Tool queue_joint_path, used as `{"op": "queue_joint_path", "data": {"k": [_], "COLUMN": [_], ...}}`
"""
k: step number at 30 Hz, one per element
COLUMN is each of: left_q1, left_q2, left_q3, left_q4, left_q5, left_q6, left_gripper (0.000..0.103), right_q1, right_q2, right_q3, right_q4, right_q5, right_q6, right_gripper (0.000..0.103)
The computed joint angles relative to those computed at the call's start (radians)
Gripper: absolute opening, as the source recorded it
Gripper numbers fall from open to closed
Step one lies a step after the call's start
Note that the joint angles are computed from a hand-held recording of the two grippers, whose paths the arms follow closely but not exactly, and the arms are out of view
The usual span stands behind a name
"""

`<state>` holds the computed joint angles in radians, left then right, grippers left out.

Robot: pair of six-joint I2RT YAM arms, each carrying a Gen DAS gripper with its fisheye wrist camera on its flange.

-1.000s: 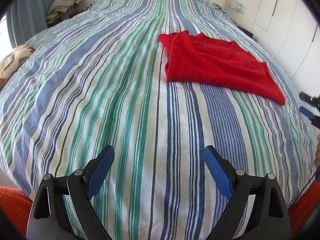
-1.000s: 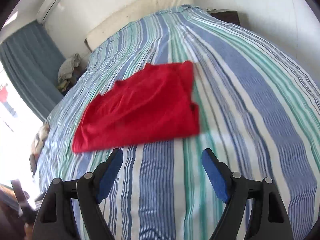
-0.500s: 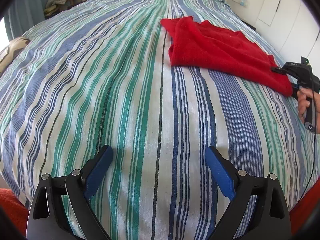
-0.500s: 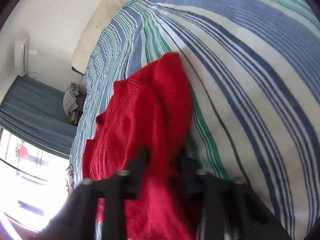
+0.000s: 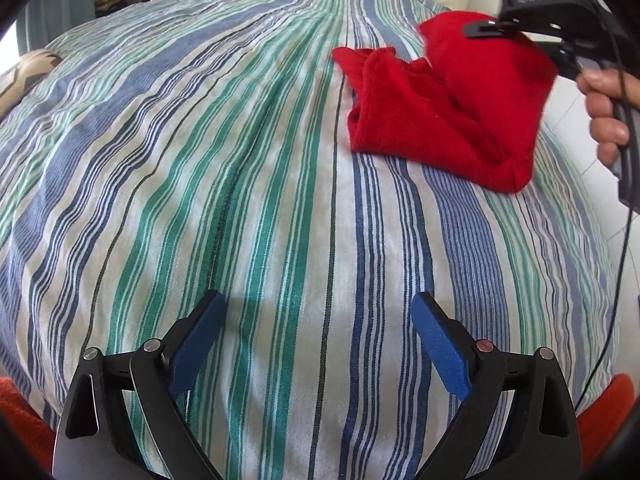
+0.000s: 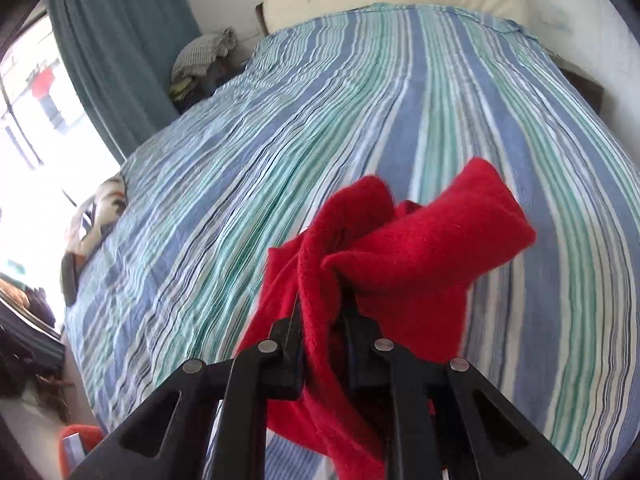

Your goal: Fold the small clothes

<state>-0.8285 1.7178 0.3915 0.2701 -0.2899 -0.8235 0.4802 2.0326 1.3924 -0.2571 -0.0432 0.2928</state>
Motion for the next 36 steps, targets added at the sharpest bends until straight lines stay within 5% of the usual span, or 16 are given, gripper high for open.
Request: {"op": "queue_joint_path", "data": {"k": [2, 4, 8, 10, 12, 16, 24, 27, 36], "left_q1": [-0.006, -0.013, -0.013, -0.004, 0.028, 0.054, 0.003, -0.013, 0.010], "left_q2": [-0.004, -0.007, -0.024, -0.033, -0.031, -0.026, -0.018, -0.014, -0.031], "left_q3": [-0.008, -0.013, -0.028, -0.036, -0.040, -0.040, -0.025, -0.020, -0.032], "left_q4": [0.001, -0.001, 0.005, 0.015, 0.036, 0.047, 0.006, -0.008, 0.007], "left_q5": [-0.007, -0.014, -0.003, 0.010, 0.037, 0.054, -0.004, -0.016, 0.015], "left_q6": [-0.002, -0.007, -0.013, -0.014, 0.002, 0.017, 0.016, 0.014, 0.015], "left_gripper": [0.095, 0.095, 0.095, 0.095, 0.095, 0.095, 0.095, 0.095, 0.095], "right_q1": [0.058, 0.071, 0.036, 0.006, -0.022, -0.004, 0.158, 0.217, 0.205], "right_q2": [0.139, 0.243, 0.131, 0.025, -0.080, -0.100, 0.169, 0.180, -0.167], "right_q3": [0.141, 0.221, -0.038, -0.163, -0.240, -0.198, -0.103, -0.098, -0.424], "right_q4": [-0.076, -0.124, 0.177, 0.287, 0.293, 0.106, 0.121, 0.153, 0.350], "right_q5": [0.012, -0.127, -0.479, -0.533, -0.451, -0.135, 0.044, 0.140, 0.181], "right_q6": [0.016, 0.074, 0.216, 0.240, 0.193, 0.049, -0.033, -0.053, -0.057], "right_gripper": [0.026, 0.045, 0.048, 0.049, 0.049, 0.049, 0.044, 0.054, 0.056]}}
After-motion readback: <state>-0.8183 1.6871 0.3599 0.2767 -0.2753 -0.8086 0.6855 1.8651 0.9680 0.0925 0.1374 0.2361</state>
